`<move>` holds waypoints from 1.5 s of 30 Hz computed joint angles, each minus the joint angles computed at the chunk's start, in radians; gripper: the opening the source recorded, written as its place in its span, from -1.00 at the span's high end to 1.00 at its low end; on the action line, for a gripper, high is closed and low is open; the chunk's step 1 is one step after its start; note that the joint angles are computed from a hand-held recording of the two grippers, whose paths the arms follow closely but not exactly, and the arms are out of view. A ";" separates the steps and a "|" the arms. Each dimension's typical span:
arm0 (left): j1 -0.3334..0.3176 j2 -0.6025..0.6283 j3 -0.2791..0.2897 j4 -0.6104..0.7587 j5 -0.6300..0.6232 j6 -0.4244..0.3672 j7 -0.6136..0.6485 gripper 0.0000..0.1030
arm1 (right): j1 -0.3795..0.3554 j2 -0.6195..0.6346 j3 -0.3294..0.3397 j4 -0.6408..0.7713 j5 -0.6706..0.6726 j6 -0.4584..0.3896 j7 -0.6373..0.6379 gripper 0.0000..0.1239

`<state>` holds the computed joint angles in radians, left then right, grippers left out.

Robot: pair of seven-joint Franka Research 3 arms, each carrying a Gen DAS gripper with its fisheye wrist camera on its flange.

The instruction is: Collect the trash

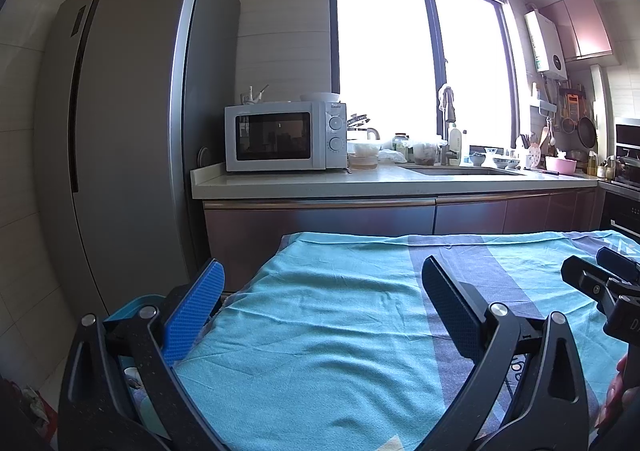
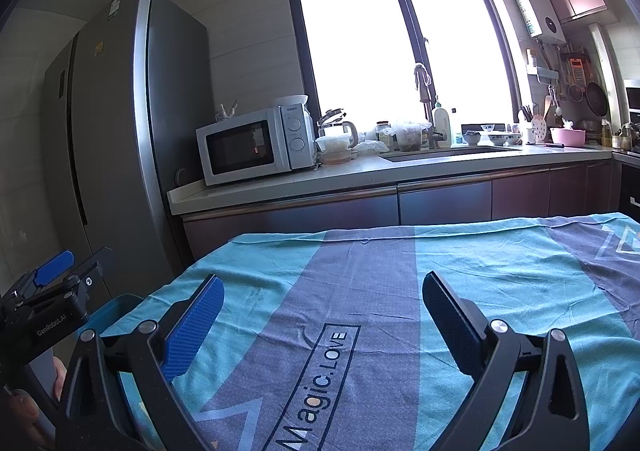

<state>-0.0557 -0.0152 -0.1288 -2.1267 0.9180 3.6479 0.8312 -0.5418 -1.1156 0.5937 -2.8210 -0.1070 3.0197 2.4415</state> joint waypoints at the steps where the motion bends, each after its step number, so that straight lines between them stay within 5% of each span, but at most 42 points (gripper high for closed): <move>1: 0.000 0.001 0.000 0.000 0.001 -0.001 0.001 -0.89 | 0.000 0.000 0.000 0.000 0.000 -0.002 0.000 -0.55; 45: -0.005 -0.001 -0.003 -0.005 -0.009 -0.006 0.006 -0.89 | -0.011 -0.004 0.010 0.011 -0.012 -0.005 0.015 -0.55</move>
<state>-0.0606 -0.0165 -0.1313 -2.1316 0.9091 3.6421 0.8373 -0.5529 -1.1193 0.6038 -2.8098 -0.1188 3.0150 2.4561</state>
